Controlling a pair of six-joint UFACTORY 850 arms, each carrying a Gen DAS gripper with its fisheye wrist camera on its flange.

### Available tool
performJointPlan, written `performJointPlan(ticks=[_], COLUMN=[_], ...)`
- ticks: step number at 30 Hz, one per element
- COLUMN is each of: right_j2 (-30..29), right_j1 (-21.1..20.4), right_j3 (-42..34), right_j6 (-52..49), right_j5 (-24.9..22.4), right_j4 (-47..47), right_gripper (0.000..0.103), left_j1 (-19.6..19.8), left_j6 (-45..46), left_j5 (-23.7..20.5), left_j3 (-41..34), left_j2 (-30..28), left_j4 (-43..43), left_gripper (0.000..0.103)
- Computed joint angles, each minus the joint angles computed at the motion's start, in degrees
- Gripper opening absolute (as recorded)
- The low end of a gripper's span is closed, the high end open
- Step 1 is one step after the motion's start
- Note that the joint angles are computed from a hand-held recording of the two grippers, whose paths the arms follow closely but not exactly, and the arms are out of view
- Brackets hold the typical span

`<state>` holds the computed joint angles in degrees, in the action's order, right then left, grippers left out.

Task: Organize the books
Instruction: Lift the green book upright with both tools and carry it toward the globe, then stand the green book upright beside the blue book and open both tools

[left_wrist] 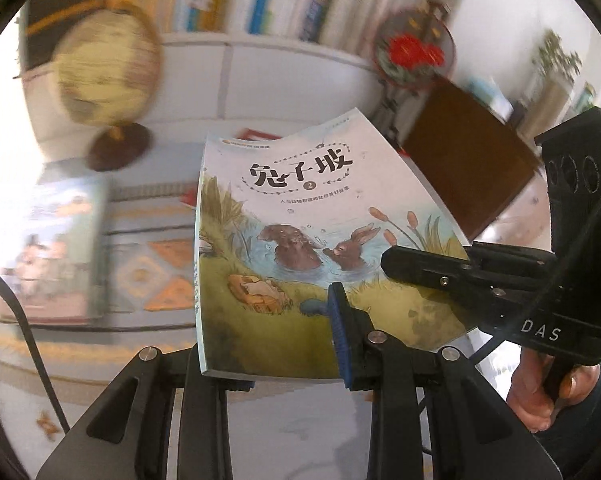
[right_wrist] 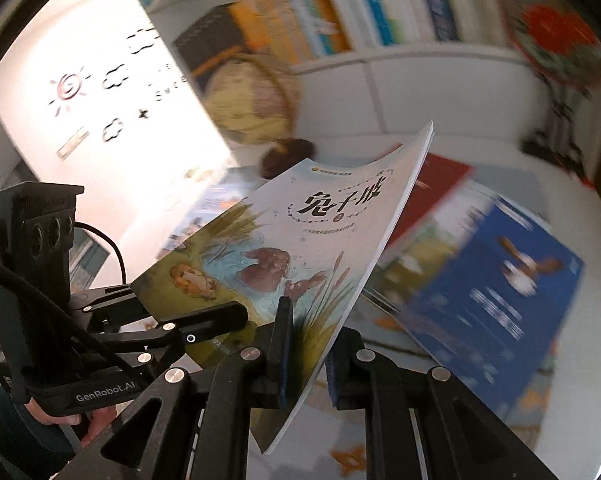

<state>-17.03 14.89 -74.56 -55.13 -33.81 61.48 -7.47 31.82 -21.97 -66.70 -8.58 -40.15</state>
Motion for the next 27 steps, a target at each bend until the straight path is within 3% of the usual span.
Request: performJointPlan(ticks=[8, 14, 20, 27], right_j2=[-8.26, -17.82, -28.61, -39.69], right_j1=[10.0, 16.05, 19.22, 19.74], right_j3=[-13.1, -26.48, -41.64, -58.5], right_j6=[8.1, 18.36, 31.57, 42.77], right_j5=[1.46, 1.5, -0.97, -7.54], right_j4=[-5.4, -12.05, -21.31, -30.43], right_gripper=[0.014, 0.015, 0.016, 0.016], left_j1=[11.35, 19.71, 23.99, 25.65], left_j6=[5.17, 11.56, 16.68, 20.59], left_j5=[-2.39, -4.85, -7.94, -10.98], left_j3=[-0.49, -3.85, -9.03, -11.94], left_j2=[1.2, -2.56, -8.91, -13.65], left_j4=[-0.19, -3.17, -6.77, -11.64], left_gripper=[0.026, 0.026, 0.026, 0.026])
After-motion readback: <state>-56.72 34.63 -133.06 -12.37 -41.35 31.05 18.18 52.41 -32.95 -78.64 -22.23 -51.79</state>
